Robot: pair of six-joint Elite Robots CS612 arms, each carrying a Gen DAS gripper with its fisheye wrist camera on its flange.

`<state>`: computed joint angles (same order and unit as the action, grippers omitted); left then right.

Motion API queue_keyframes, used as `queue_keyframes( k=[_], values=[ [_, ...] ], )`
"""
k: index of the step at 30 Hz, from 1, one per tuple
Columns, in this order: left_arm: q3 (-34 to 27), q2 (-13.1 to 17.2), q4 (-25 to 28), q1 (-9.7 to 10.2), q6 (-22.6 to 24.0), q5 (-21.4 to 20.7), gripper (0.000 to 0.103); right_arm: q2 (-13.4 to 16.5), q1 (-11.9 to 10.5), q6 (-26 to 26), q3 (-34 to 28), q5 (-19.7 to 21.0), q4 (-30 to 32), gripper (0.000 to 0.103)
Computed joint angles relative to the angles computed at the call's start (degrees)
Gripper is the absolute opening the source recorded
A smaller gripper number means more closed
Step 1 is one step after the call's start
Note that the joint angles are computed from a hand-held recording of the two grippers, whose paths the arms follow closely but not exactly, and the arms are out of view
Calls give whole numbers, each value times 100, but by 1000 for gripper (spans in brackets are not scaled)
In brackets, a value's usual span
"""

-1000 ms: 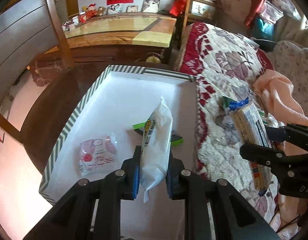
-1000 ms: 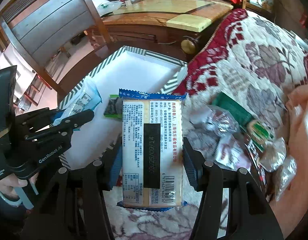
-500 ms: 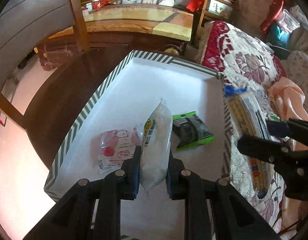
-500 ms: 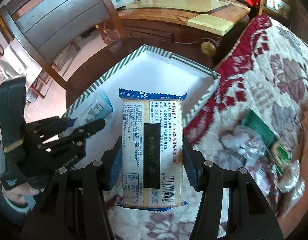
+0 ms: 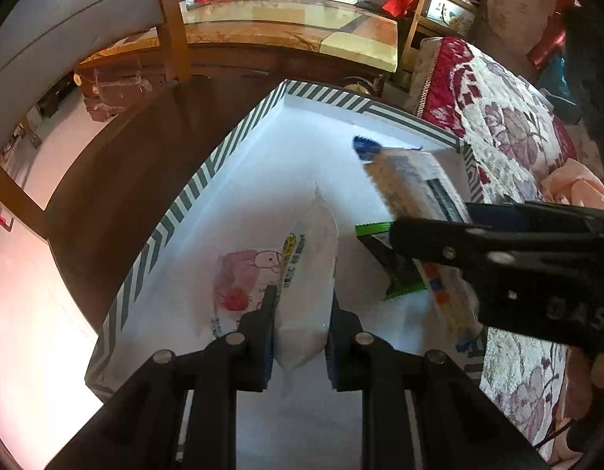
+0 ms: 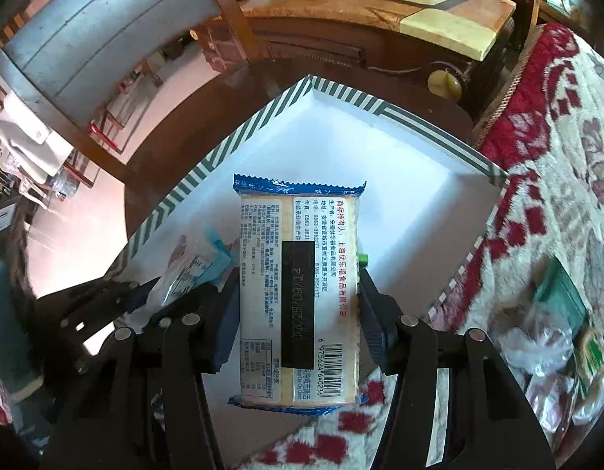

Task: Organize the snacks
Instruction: 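Open both grippers to release the packets and withdraw from the tray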

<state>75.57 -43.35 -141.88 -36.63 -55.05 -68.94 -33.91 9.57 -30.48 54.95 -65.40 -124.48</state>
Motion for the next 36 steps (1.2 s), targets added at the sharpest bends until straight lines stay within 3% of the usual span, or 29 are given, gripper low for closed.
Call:
queue_keyframes(
  k=[7, 11, 13, 16, 19, 21, 36],
  values=[
    [-87, 59, 140, 5, -7, 31, 23, 206, 95, 93, -276, -299, 153, 54],
    [-116, 63, 246, 1, -74, 77, 24, 274, 30, 466, -403, 45, 401, 56],
    [-130, 61, 323, -3, -129, 110, 32, 266, -23, 631, -386, 270, 411, 58],
    [-122, 46, 364, -12, -254, 166, 53, 182, -101, 805, -245, 585, 295, 59],
    [-69, -2, 313, -50, -322, 287, 58, 58, -164, 839, -62, 761, 200, 59],
    [-81, -12, 355, -81, -309, 392, 68, -59, -201, 824, 138, 746, 39, 59],
    [-446, 119, 329, -299, 136, 573, 79, -650, -774, 1176, 1330, 825, -792, 59]
  ],
)
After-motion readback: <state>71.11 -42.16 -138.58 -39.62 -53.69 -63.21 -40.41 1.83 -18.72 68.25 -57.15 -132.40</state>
